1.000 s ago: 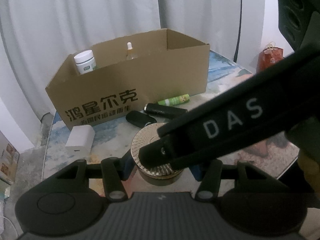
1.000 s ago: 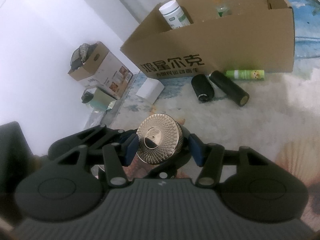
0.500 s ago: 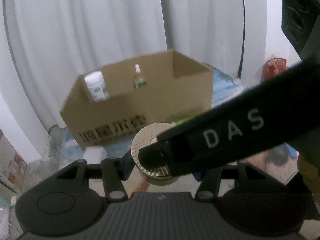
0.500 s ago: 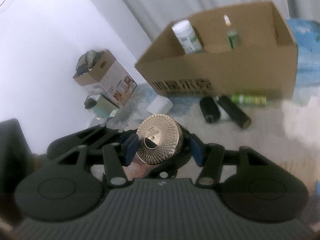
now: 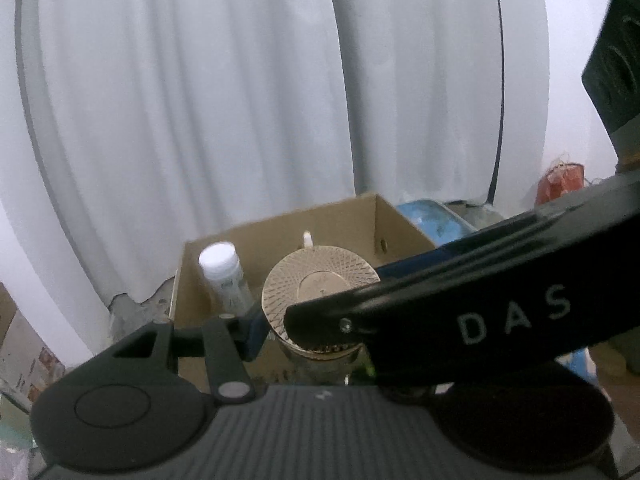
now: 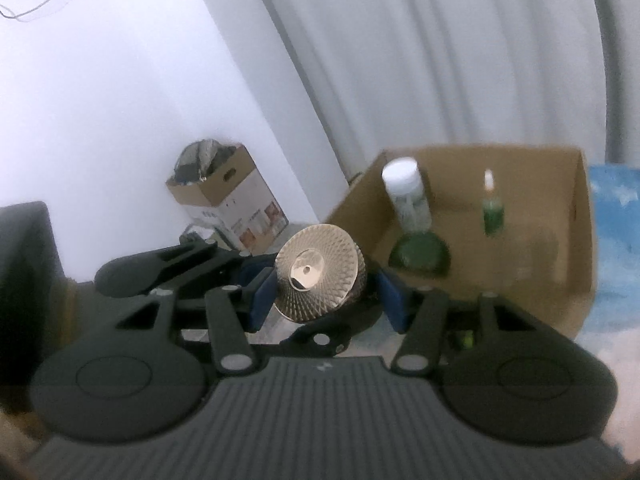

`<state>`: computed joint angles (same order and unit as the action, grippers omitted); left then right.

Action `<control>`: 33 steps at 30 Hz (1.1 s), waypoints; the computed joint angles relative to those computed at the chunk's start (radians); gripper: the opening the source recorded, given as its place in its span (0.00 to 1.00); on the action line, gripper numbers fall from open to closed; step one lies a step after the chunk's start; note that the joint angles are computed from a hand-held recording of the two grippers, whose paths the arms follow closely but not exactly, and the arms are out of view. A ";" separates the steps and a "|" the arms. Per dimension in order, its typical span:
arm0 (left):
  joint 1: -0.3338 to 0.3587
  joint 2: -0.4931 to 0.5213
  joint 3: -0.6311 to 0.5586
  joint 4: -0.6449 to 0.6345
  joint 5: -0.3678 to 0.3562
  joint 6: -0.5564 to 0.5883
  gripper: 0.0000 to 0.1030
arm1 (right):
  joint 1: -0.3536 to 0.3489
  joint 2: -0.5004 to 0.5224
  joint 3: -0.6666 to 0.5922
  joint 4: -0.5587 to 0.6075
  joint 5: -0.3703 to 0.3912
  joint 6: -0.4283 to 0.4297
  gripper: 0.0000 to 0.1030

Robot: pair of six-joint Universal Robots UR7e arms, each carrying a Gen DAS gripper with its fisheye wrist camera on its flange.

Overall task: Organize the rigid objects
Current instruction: 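Lower the gold-lidded jar into the box and open the right gripper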

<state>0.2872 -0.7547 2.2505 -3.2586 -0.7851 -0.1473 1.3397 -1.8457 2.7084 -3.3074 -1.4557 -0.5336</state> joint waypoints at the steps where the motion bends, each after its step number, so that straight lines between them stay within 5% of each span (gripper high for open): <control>1: 0.017 0.007 -0.028 0.006 -0.011 0.019 0.55 | 0.001 0.001 -0.028 0.027 0.000 -0.002 0.54; 9: 0.179 0.117 -0.305 0.128 -0.114 0.158 0.55 | -0.007 0.117 -0.299 0.239 -0.040 0.013 0.54; 17: 0.326 0.228 -0.554 0.393 -0.215 0.115 0.55 | -0.072 0.310 -0.571 0.486 -0.075 0.069 0.54; 33: 0.407 0.335 -0.719 0.609 -0.262 0.076 0.55 | -0.114 0.481 -0.753 0.695 -0.139 0.118 0.55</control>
